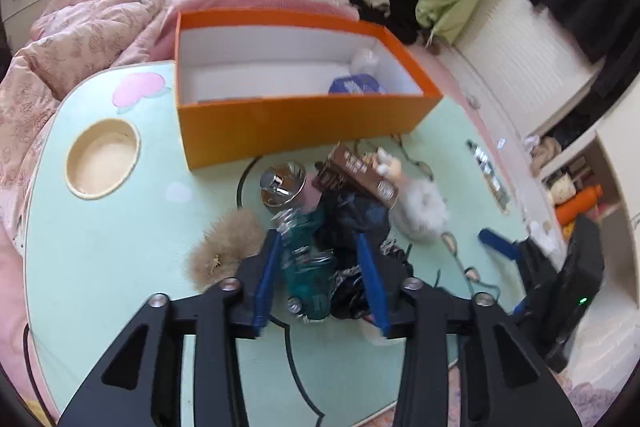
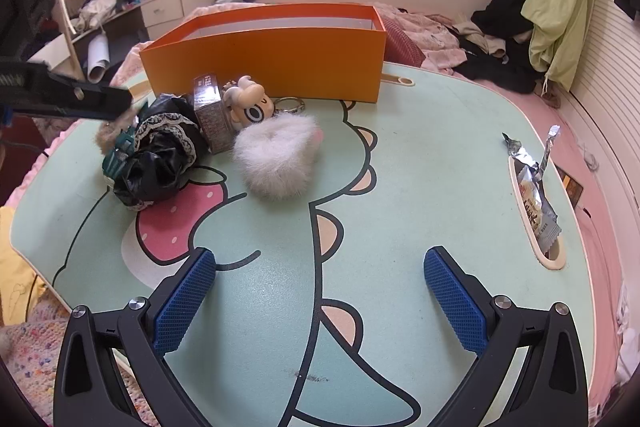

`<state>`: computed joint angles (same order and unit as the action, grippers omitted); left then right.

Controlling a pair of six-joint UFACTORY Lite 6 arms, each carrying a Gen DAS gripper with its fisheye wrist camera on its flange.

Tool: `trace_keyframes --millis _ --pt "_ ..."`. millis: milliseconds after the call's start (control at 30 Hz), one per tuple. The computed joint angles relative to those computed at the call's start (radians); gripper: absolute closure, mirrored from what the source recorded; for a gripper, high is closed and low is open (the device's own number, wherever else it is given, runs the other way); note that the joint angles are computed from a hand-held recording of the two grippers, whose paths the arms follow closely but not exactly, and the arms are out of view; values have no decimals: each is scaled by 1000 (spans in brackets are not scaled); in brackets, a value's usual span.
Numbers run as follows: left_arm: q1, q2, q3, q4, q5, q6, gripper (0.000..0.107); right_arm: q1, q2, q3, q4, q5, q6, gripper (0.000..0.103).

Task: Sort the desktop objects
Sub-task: 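Place the green toy car on the table beside the brown scrunchie, left gripper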

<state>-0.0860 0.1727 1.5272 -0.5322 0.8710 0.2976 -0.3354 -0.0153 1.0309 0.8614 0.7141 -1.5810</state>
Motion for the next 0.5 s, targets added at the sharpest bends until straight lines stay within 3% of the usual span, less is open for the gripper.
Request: trace_keyframes --millis 100,167,333,500 --pt "50 -129 -109 -107 -34 90 43 -1 2 1 0 1 -1 0" --pt "53 -230 -192 -71 -81 90 33 -1 1 1 0 1 -1 0" --pt "-5 -497 -501 145 -208 10 31 -2 4 3 1 0 -5 0" --pt "-108 -552 -688 307 -278 -147 31 -3 6 4 2 1 -7 0"
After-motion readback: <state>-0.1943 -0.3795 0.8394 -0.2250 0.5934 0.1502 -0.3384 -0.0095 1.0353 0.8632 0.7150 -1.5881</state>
